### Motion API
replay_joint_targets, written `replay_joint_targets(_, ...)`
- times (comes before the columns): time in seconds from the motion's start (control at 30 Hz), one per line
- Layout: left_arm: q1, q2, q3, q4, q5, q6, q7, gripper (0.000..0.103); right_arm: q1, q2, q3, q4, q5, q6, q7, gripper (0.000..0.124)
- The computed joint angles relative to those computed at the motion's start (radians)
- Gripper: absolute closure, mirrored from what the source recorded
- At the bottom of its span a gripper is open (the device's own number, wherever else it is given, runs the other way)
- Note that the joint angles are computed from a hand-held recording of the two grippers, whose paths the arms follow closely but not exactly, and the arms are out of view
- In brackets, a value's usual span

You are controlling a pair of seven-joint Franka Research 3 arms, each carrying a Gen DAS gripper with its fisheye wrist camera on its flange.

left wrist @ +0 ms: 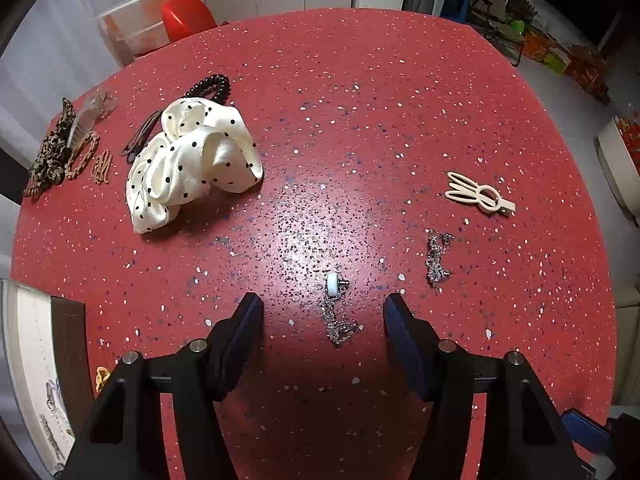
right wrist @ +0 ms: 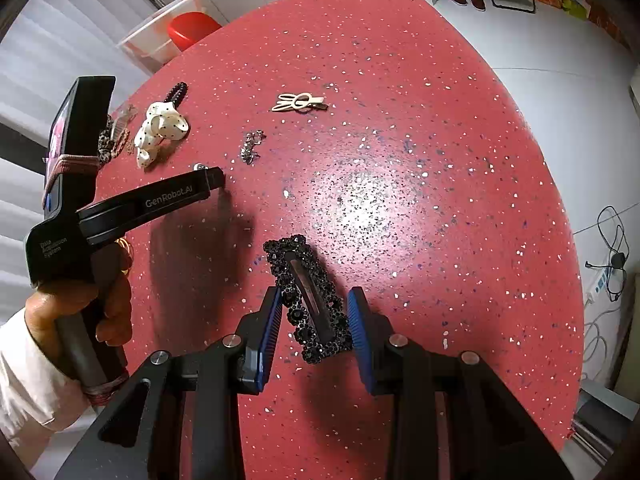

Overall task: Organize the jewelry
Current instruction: 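Carry the silver earring and black rhinestone clip over the white tray with both tools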

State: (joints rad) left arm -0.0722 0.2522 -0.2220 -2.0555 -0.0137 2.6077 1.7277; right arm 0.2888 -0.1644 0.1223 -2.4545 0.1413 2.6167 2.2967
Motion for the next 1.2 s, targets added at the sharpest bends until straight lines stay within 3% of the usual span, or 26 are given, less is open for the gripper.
replay_joint_targets(0.07,-0.001,-0.004,-0.001,-0.005,-0.001,0.009,-0.001,0.055,-0.001,-0.003,-0.001,-0.001,0.0,0.0,0.001,0.087)
replay_joint_targets(0.1,0.0,-0.006,-0.004,-0.006,-0.006,0.011,0.003,0.071,-0.001,-0.004,-0.001,-0.002,-0.001,0.0,0.001,0.087)
replay_joint_targets(0.17,0.002,-0.006,-0.01,-0.002,-0.013,0.005,0.024,0.09,-0.002,-0.005,-0.001,-0.002,-0.002,0.0,0.002,0.087)
replay_joint_targets(0.57,0.027,-0.129,-0.013,-0.052,-0.227,-0.081,0.19,0.09,-0.004,-0.025,0.008,0.008,-0.02,-0.017,0.021,0.087)
replay_joint_targets(1.2,0.02,-0.4,0.146,-0.23,-0.364,-0.218,0.351,0.09,0.02,-0.056,0.038,0.076,-0.044,-0.119,0.076,0.087)
